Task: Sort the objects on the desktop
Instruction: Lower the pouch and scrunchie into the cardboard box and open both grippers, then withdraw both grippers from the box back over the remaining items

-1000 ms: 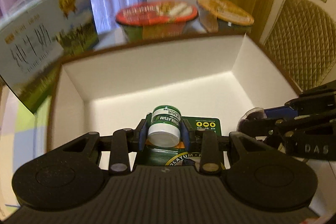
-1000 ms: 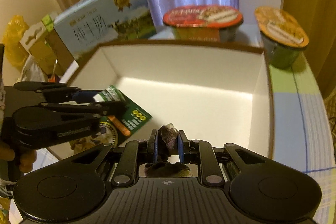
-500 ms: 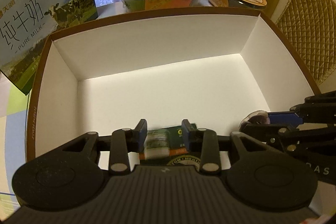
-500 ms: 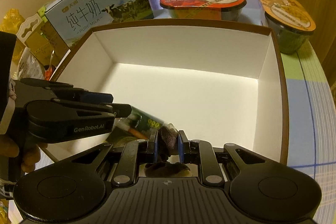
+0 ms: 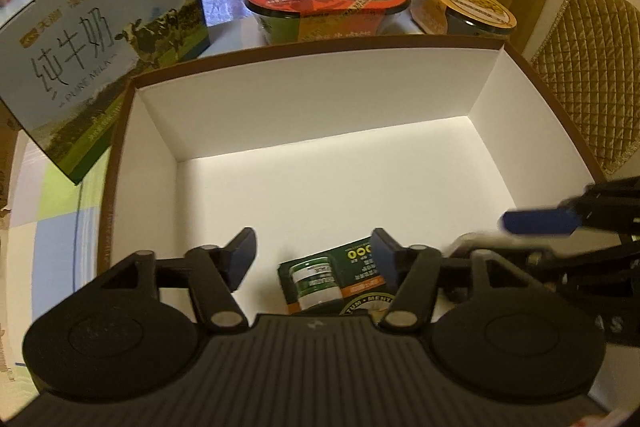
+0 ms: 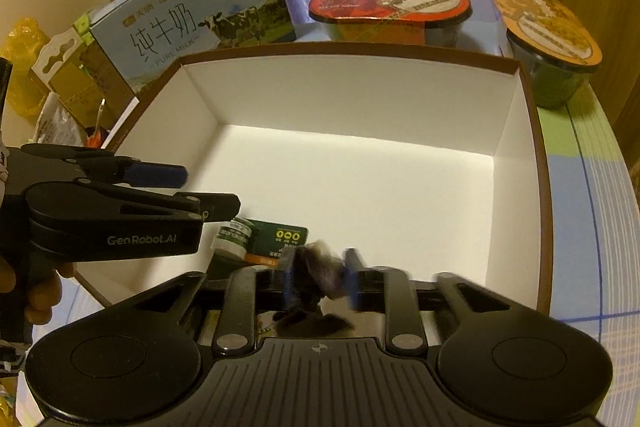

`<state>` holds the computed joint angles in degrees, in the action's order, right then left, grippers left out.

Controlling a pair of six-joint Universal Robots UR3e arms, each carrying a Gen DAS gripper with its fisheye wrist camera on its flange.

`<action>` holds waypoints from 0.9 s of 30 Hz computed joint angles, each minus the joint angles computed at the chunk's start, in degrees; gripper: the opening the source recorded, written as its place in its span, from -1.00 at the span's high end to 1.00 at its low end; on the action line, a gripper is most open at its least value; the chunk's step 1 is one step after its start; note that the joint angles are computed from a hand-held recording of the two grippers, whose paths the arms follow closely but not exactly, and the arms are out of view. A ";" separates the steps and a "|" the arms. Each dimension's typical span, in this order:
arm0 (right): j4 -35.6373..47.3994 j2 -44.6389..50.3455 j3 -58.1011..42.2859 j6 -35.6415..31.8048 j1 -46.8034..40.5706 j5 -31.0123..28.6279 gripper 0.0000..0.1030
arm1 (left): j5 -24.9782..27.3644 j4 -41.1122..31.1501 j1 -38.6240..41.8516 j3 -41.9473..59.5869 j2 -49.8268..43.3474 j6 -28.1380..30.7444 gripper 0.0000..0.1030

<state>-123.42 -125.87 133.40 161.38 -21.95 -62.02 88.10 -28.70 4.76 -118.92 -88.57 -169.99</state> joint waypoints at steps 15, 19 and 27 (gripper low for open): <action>2.60 -11.23 2.03 1.92 1.28 -3.73 -0.96 | 4.57 -6.10 0.49 -4.74 13.69 -2.72 -0.86; 5.58 -15.48 1.56 2.52 0.74 -3.82 -0.96 | 4.73 -8.42 1.20 -6.30 18.37 -3.46 -0.86; 9.01 -20.82 -0.44 5.13 1.94 -5.53 -0.96 | 5.39 -13.82 1.56 -7.75 27.43 -4.11 -0.87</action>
